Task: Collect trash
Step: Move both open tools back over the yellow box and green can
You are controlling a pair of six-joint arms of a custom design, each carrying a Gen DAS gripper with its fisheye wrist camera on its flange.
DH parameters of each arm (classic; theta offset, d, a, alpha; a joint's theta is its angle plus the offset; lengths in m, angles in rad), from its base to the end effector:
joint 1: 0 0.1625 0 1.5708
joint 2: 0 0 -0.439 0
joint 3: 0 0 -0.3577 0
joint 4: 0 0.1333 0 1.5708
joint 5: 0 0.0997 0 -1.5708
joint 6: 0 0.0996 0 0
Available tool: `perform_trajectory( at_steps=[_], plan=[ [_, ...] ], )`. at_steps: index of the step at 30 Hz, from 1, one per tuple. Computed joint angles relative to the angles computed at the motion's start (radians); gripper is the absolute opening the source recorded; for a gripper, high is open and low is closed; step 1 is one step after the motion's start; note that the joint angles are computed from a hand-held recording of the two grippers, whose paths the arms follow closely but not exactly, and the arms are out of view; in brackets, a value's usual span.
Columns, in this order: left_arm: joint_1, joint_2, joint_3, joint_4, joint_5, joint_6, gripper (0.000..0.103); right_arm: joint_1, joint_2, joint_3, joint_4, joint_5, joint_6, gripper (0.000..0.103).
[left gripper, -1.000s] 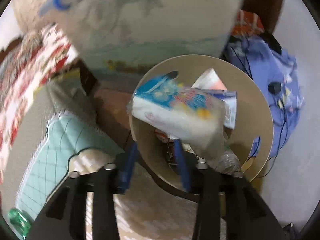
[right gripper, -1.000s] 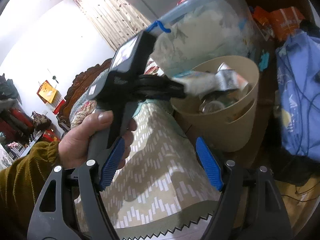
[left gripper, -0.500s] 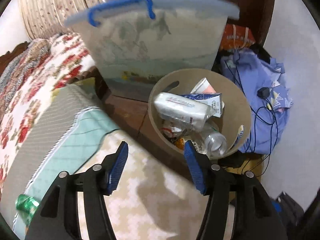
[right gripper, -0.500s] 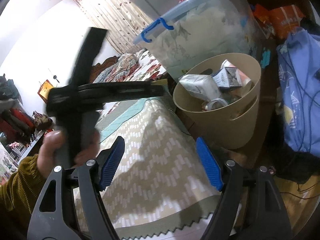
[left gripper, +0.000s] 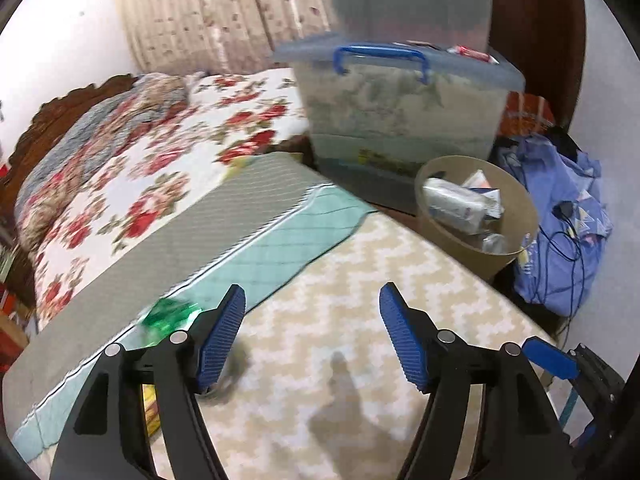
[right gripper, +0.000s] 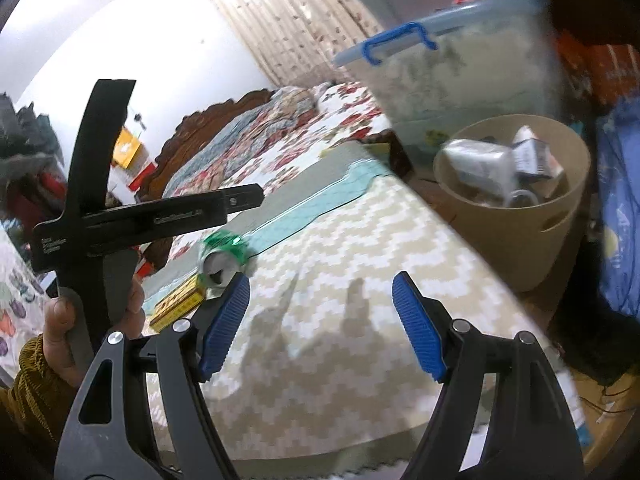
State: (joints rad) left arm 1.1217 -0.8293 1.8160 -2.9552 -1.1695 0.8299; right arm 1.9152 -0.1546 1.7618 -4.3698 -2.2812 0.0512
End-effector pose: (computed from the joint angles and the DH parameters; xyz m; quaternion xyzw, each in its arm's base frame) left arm -0.1146 -0.6343 0.1419 0.5417 0.7943 -0.1531 0.2285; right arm 0.2425 -0.4737 -0.0627 -0.0797 -0.7962 0.5725 0.1788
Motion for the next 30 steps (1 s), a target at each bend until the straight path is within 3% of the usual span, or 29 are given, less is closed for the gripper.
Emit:
perform_trajectory(
  at_steps=[14,30],
  plan=[
    [0.125,-0.093,-0.082,0.065,-0.003,0.001,0.066,0.071,0.064,-0.246,0.348,-0.006,-0.01,0.075],
    [0.243,-0.136,-0.174,0.16,-0.026,-0.034,0.069,0.121,0.121,-0.412,0.601,-0.039,0.03,0.078]
  ],
)
